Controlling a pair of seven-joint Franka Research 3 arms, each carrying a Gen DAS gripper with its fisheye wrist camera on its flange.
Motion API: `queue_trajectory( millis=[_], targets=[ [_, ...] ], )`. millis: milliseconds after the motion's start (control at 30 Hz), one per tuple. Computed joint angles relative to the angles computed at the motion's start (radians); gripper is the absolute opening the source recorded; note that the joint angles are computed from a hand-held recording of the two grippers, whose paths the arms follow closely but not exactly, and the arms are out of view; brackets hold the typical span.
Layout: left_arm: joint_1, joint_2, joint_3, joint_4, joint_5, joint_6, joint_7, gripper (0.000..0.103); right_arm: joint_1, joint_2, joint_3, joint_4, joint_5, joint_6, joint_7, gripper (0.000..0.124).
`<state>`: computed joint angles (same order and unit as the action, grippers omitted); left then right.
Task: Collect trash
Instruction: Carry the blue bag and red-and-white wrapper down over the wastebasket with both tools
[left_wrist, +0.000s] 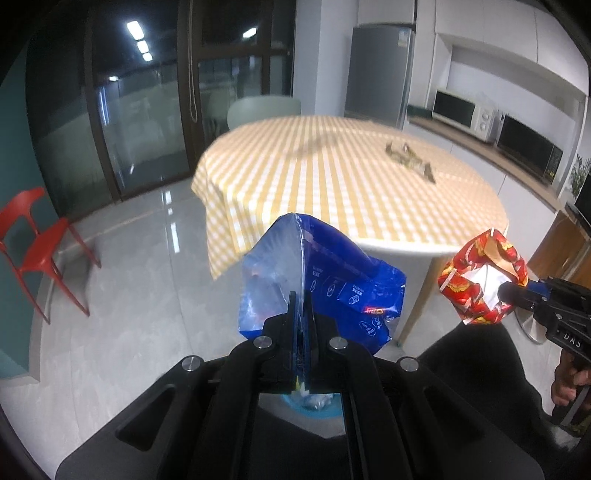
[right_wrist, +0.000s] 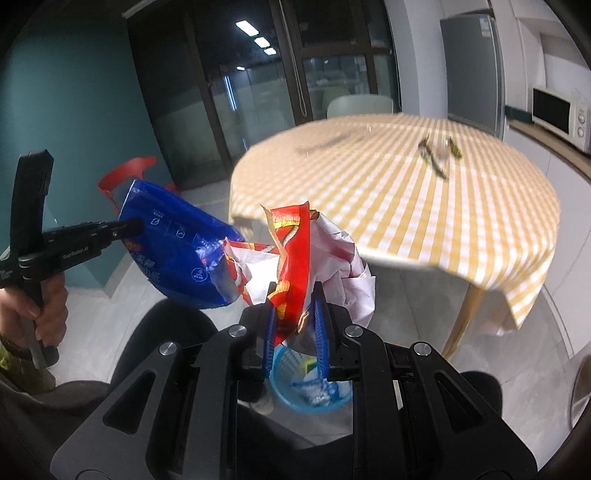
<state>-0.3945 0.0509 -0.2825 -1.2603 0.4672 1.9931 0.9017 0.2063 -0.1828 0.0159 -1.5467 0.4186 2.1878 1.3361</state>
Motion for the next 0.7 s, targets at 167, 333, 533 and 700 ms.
queue_trajectory(
  millis=[167,333,533,700],
  targets=[
    [0.012,-0.001,0.004,-0.042,-0.046,-0.01,-0.003,0.001,0.005,0.001,0.005,-0.05,-0.003,0.002,-0.002,0.017],
    [0.011,0.033,0.006,-0.042,-0.062,-0.043,-0.005,0.001,0.004,0.029,0.002,-0.079,0.008,-0.029,0.003,0.017],
    [0.012,0.074,0.015,-0.042,-0.095,-0.066,-0.003,0.001,0.002,0.061,-0.002,-0.123,0.072,-0.032,-0.007,0.017],
    [0.009,0.117,0.024,-0.032,-0.109,-0.072,0.0,0.001,0.002,0.089,0.008,-0.15,0.058,-0.027,0.026,0.017]
  ],
)
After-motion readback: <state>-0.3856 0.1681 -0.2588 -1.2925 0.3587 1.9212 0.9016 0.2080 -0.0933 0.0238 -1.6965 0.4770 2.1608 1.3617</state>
